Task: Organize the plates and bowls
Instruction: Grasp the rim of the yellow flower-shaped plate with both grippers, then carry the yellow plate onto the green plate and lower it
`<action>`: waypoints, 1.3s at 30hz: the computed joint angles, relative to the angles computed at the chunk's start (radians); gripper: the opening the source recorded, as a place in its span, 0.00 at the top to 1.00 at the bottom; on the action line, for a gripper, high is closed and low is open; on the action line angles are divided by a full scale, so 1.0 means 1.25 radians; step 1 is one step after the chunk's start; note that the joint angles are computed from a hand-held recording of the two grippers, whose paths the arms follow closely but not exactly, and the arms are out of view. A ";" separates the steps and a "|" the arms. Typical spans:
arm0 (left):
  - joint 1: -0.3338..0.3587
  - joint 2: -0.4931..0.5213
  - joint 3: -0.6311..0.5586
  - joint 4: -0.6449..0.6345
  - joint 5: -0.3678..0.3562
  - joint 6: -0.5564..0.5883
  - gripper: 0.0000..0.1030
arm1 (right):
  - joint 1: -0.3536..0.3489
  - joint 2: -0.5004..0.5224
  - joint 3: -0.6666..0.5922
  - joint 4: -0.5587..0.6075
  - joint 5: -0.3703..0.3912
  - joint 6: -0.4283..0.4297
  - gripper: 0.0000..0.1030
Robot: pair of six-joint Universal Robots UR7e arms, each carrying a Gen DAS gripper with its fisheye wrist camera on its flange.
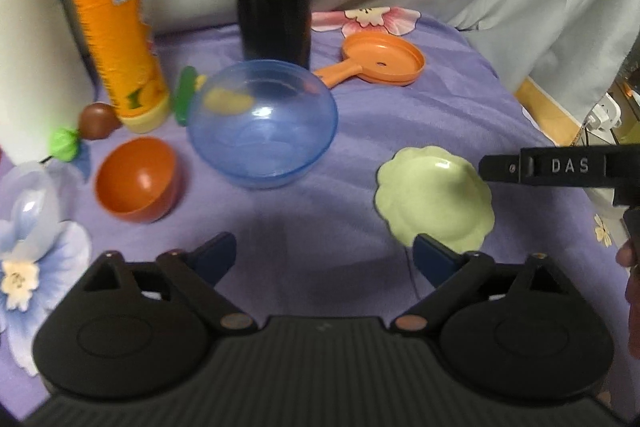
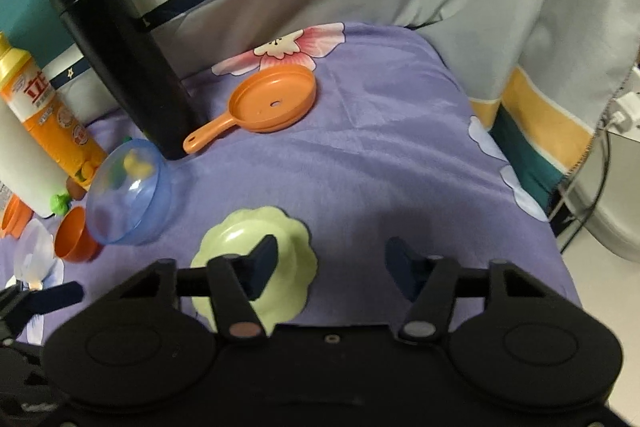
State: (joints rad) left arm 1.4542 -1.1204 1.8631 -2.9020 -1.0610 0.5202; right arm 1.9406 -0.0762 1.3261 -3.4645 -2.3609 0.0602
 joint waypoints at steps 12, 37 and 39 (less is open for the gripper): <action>-0.010 0.053 -0.015 0.014 -0.036 -0.003 0.31 | -0.030 0.003 0.011 -0.026 0.102 -0.017 0.76; -0.021 -0.072 0.062 0.029 -0.007 -0.010 0.66 | 0.074 0.047 -0.026 0.009 0.044 0.022 0.79; -0.018 -0.099 0.074 0.036 -0.006 -0.007 0.66 | 0.089 0.048 -0.027 0.023 0.044 0.032 0.79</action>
